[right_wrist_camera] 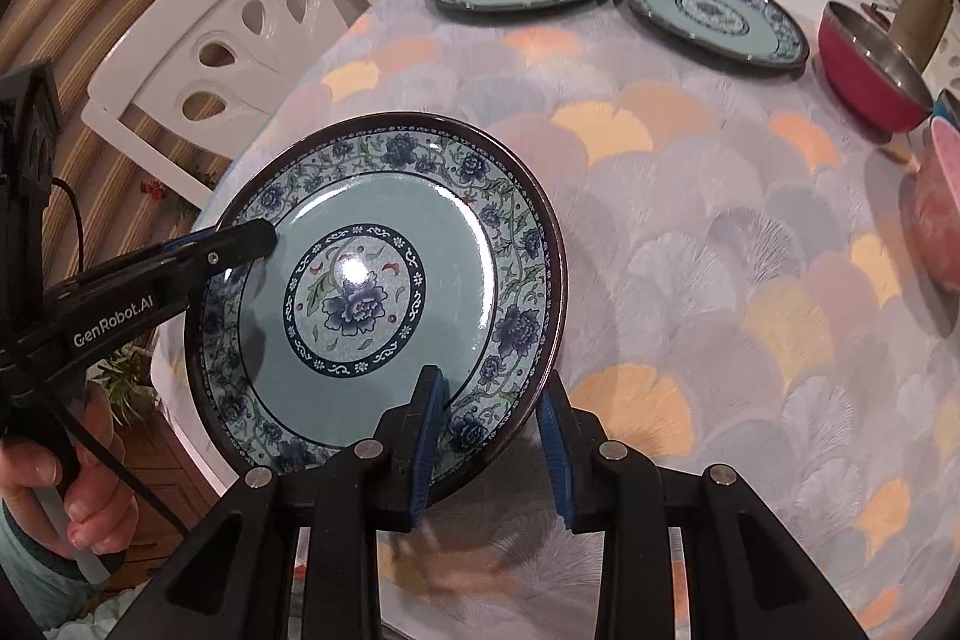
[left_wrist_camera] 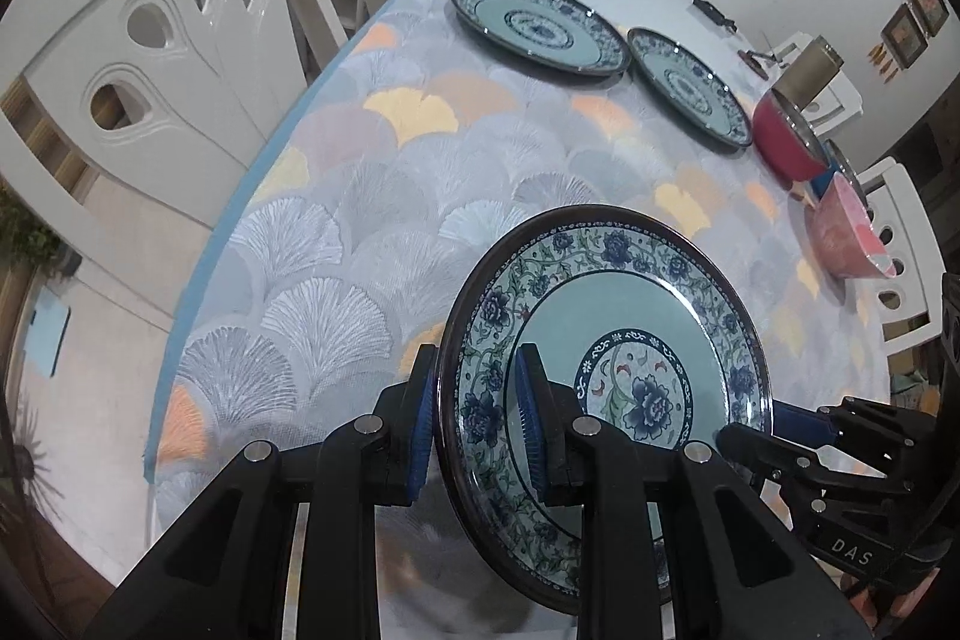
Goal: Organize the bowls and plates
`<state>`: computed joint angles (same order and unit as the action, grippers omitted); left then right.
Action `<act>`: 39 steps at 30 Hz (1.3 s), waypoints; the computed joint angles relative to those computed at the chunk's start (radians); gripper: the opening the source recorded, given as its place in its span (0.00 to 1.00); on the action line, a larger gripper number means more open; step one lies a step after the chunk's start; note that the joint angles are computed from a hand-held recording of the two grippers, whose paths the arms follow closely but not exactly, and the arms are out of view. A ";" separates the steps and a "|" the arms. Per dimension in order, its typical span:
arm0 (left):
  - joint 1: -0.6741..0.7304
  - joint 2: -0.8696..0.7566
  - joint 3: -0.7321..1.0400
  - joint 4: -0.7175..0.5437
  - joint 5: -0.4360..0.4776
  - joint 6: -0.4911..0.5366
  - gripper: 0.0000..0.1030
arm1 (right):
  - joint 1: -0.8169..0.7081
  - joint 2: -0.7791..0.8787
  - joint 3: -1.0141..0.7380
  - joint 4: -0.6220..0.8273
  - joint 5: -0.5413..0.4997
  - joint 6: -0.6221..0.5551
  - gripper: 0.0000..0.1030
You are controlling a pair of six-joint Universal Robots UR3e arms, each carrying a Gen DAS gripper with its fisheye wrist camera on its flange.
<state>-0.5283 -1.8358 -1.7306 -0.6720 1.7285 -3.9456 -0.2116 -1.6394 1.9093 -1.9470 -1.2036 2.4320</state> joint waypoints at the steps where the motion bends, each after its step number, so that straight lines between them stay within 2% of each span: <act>1: 0.002 -0.004 -0.002 0.003 -0.002 0.005 0.22 | 0.006 0.006 0.004 -0.006 -0.009 0.006 0.30; 15: 0.037 -0.007 -0.037 0.030 -0.042 0.026 0.21 | 0.040 0.039 0.000 -0.020 -0.048 0.047 0.30; 24: 0.057 0.044 -0.031 0.014 -0.006 0.025 0.21 | 0.020 0.038 -0.051 0.023 -0.042 0.058 0.30; 32: 0.092 0.073 0.076 0.014 0.043 0.104 0.21 | 0.000 0.080 -0.260 0.087 0.040 0.117 0.30; 39: 0.137 0.048 0.212 0.014 0.033 0.177 0.22 | 0.028 0.154 -0.472 0.132 0.107 0.176 0.30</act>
